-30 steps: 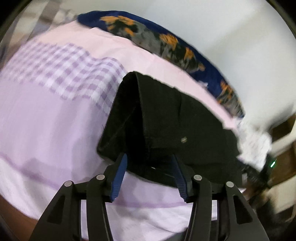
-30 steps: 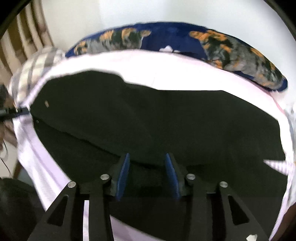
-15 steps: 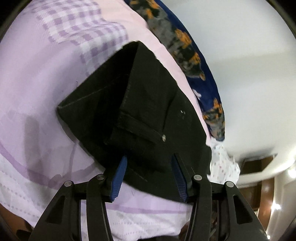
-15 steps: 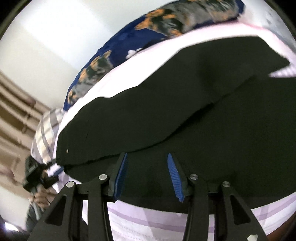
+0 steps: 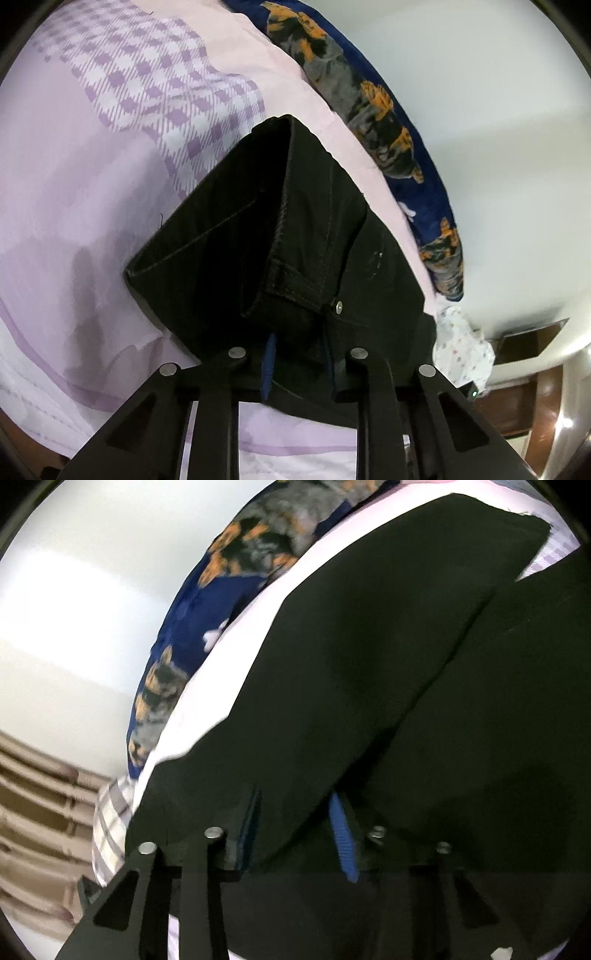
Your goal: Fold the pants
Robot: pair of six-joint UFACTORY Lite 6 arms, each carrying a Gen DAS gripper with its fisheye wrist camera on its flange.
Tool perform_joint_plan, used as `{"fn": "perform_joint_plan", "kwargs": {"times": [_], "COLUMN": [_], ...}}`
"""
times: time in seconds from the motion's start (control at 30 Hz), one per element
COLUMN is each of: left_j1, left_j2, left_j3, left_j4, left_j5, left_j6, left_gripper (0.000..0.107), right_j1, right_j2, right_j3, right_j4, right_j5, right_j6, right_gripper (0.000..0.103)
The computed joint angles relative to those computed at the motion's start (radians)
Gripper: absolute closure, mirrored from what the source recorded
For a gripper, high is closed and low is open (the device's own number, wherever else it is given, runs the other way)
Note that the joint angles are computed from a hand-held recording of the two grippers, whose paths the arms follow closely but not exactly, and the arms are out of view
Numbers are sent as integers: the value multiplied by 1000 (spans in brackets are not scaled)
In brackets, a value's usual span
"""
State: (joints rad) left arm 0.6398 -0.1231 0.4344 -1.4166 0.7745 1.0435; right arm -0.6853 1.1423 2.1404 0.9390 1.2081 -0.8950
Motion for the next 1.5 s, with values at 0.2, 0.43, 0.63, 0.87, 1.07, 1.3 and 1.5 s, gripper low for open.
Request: {"fn": "perform_joint_plan", "kwargs": {"times": [0.2, 0.43, 0.63, 0.87, 1.07, 1.3, 1.5], "left_j1": [-18, 9, -7, -92, -74, -69, -461], "left_j2": [20, 18, 37, -28, -110, -414, -528], "left_j3": [58, 122, 149, 84, 76, 16, 22], "left_j4": [78, 270, 384, 432, 558, 764, 937], "left_j5": [-26, -16, -81, -229, -167, -81, -163], "left_j6": [-17, -36, 11, -8, -173, -380, -702], "left_gripper": [89, 89, 89, 88, 77, 76, 68], "right_j1": [-17, -86, -125, -121, -142, -183, -192], "right_j2": [-133, -391, -481, -377, -280, -105, 112], "right_j3": [-126, -418, -621, -609, -507, -251, 90], "right_j4": [7, -33, -115, -162, -124, -39, -9], "right_j5": [-28, -15, -56, -95, -30, 82, 192], "right_j6": [-83, -226, -303, -246, -185, -94, 34], "right_gripper": [98, 98, 99, 98, 87, 77, 76]}}
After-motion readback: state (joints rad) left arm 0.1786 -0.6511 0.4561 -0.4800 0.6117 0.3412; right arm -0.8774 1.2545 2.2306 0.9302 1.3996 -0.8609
